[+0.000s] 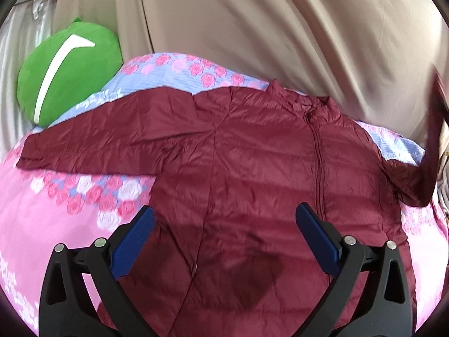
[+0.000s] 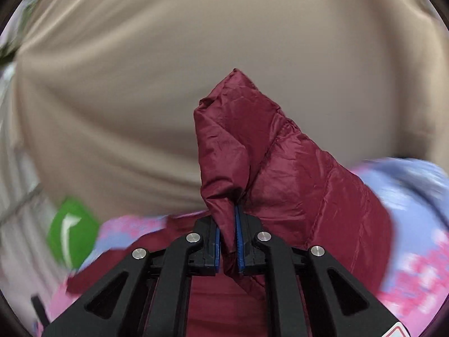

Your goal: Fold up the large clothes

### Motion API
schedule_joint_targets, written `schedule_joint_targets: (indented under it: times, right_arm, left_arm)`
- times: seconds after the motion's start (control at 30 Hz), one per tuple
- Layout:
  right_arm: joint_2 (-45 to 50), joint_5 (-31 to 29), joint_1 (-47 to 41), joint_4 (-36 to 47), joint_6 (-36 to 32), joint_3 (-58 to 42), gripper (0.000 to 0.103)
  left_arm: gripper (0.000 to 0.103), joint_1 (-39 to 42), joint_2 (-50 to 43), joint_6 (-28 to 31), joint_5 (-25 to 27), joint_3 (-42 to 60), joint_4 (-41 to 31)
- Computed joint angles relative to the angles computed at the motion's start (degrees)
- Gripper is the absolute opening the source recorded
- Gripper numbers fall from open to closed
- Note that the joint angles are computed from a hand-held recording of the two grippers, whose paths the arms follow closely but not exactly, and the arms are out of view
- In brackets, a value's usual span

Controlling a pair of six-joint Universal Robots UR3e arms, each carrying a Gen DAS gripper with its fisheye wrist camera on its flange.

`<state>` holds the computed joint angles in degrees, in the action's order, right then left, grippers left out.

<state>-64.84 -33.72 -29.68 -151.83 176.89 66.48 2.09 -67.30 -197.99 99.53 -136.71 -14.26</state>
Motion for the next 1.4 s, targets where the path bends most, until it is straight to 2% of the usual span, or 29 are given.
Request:
schedule_joint_targets:
  times: [0.07, 0.17, 0.27, 0.33, 0.43, 0.5, 0.57, 0.6, 0.7, 0.8, 0.87, 0.93, 1.03, 1.1, 1.13, 1.17, 1.2, 1.23, 1.27, 1.3, 1.33, 1.37, 1.4]
  right_arm:
    - [2.56, -2.71, 9.07, 1.41, -3.01, -3.66, 0.011]
    - [11.42, -11.72, 23.72, 7.22, -7.34, -12.84, 0.011]
    - [18.52, -18.25, 31.62, 10.97, -9.77, -17.63, 0.013]
    - [20.91, -23.09, 36.11, 11.89, -11.49, -16.01, 0.015]
    - [21.61, -26.89, 39.01, 12.15, -14.29, -12.03, 0.031]
    - [17.12, -24.32, 36.97, 10.19, -17.10, -3.85, 0.043]
    - [12.00, -20.14, 33.92, 9.17, -18.49, 2.78, 0.060]
    - [7.36, -15.93, 30.36, 8.89, -20.26, 8.27, 0.063]
    - [-3.65, -8.49, 20.10, 8.52, -25.24, 20.92, 0.070]
    - [-9.26, -9.86, 11.25, 1.82, -24.50, 28.11, 0.073]
    - [-9.77, -12.26, 7.05, -0.36, -23.31, 28.47, 0.073]
    - [-7.49, -15.32, 3.06, -1.72, -19.36, 25.73, 0.074]
    - [-0.78, -17.18, -0.64, 0.59, -12.18, 16.89, 0.074]
    - [4.45, -17.32, -1.39, 4.12, -8.27, 10.27, 0.074]
    - [7.00, -17.69, -1.36, 6.05, -6.65, 6.77, 0.075]
    - [9.80, -17.96, -1.01, 9.05, -5.98, 2.63, 0.075]
    - [12.18, -19.42, 0.61, 10.54, -4.50, -0.77, 0.075]
    - [14.20, -21.09, 1.71, 12.20, -3.26, -3.73, 0.075]
    - [16.12, -22.13, 2.45, 14.35, -2.46, -6.81, 0.075]
    - [18.36, -22.27, 3.18, 17.43, -1.88, -10.71, 0.065]
    - [19.42, -21.64, 3.65, 18.99, -2.04, -12.84, 0.038]
    - [19.21, -21.33, 4.16, 17.61, -2.35, -12.58, 0.020]
    - [16.86, -21.50, 4.55, 13.93, -3.24, -9.92, 0.016]
  left_arm:
    - [0.098, 1.22, -1.15, 1.38, -0.94, 0.18, 1.44]
    - [0.098, 3.36, -2.52, 3.65, -2.25, 0.67, 1.82]
    - [0.098, 7.33, -3.18, 5.98, -4.86, 0.04, 2.23]
    - [0.098, 10.71, -3.30, 7.57, -7.75, -0.78, 2.17]
    - [0.098, 16.86, -3.58, 9.92, -14.53, -1.59, 0.72]
    - [0.098, 21.28, -3.95, 11.35, -20.27, -1.86, -0.81]
    - [0.098, 24.60, -5.81, 12.07, -25.21, -0.68, -2.96]
    - [0.098, 25.47, -7.01, 12.05, -26.81, 0.06, -3.60]
    - [0.098, 27.74, -11.37, 11.66, -32.43, 2.93, -5.44]
    - [0.098, 27.38, -17.38, 9.35, -35.89, 6.74, -4.45]
    - [0.098, 25.74, -22.18, 7.83, -36.74, 10.65, -4.21]
    - [0.098, 23.92, -26.65, 5.49, -36.41, 14.16, -2.65]
    - [0.095, 21.37, -30.42, 3.51, -34.48, 17.41, 0.50]
    - [0.086, 19.38, -31.55, 4.03, -32.77, 19.41, 1.13]
    - [0.070, 18.47, -32.21, 4.95, -32.14, 20.81, 0.51]
    - [0.048, 17.28, -33.34, 7.18, -31.78, 23.52, -1.96]
    - [0.034, 16.37, -34.19, 8.60, -30.55, 25.59, -4.10]
    - [0.012, 15.07, -35.35, 9.34, -28.65, 27.86, -5.40]
    - [0.009, 14.60, -35.77, 9.69, -27.96, 28.71, -5.64]
    - [0.007, 14.25, -35.75, 10.13, -27.10, 29.17, -5.03]
    - [0.005, 14.01, -35.29, 10.52, -25.89, 29.34, -4.39]
    - [0.005, 14.11, -34.39, 10.55, -25.02, 29.08, -2.58]
    - [0.005, 14.57, -33.72, 10.50, -25.08, 28.68, -1.37]
